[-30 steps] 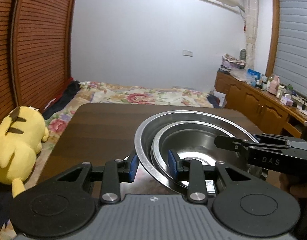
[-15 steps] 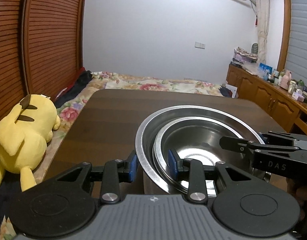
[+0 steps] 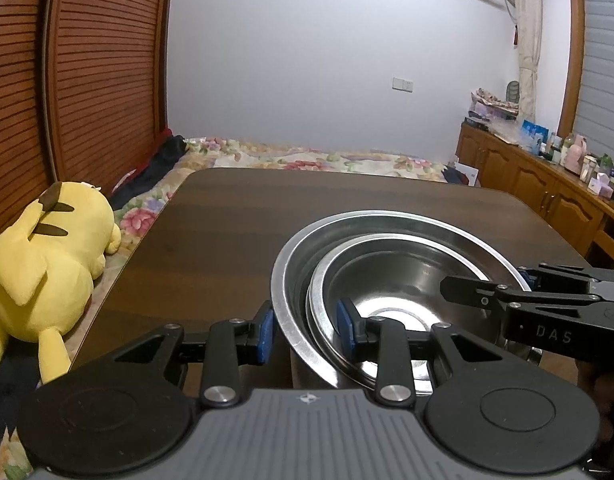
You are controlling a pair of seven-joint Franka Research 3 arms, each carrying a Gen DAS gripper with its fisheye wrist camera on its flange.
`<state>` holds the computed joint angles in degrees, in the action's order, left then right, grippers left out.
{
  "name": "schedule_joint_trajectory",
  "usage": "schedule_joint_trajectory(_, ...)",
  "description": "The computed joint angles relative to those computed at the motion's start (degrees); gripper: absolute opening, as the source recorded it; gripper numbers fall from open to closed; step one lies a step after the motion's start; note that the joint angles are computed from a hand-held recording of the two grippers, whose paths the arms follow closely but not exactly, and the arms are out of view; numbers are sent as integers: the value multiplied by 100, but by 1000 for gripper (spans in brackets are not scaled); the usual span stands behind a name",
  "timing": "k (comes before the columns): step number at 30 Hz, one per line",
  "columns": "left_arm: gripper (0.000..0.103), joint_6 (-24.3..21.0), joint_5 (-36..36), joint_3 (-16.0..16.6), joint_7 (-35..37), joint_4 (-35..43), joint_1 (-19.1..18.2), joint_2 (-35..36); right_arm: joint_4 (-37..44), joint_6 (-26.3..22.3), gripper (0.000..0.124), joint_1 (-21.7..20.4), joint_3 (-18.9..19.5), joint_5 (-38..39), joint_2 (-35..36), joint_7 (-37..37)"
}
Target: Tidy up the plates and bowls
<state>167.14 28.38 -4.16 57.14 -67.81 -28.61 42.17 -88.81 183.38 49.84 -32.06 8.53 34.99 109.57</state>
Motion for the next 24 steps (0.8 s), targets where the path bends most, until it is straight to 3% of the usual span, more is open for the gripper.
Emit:
schedule_joint_trajectory(9,33,97,267,276,-311,-89,-199,-43,-89,41,39,-65,113,41,-81,-102)
schedule_joint_trajectory(13,33,50,417,341,-460,-84,-256,-59,-134,47,61,640,-820,115,172,143)
schedule_joint_trajectory(17,34,42,494,358,-574,-79,-270,-71,-202,103,61,627,-788,216,118,143)
schedule_joint_trajectory(21,52,46,875,746,-1056,-134,-519,-150,-350,248,61,785,-916,372,77,29)
schedule_joint_trajectory(24,61,49,1122,776,-1246,-171,-535,-232,-456,332,61,1176,-1359,618,149,-77)
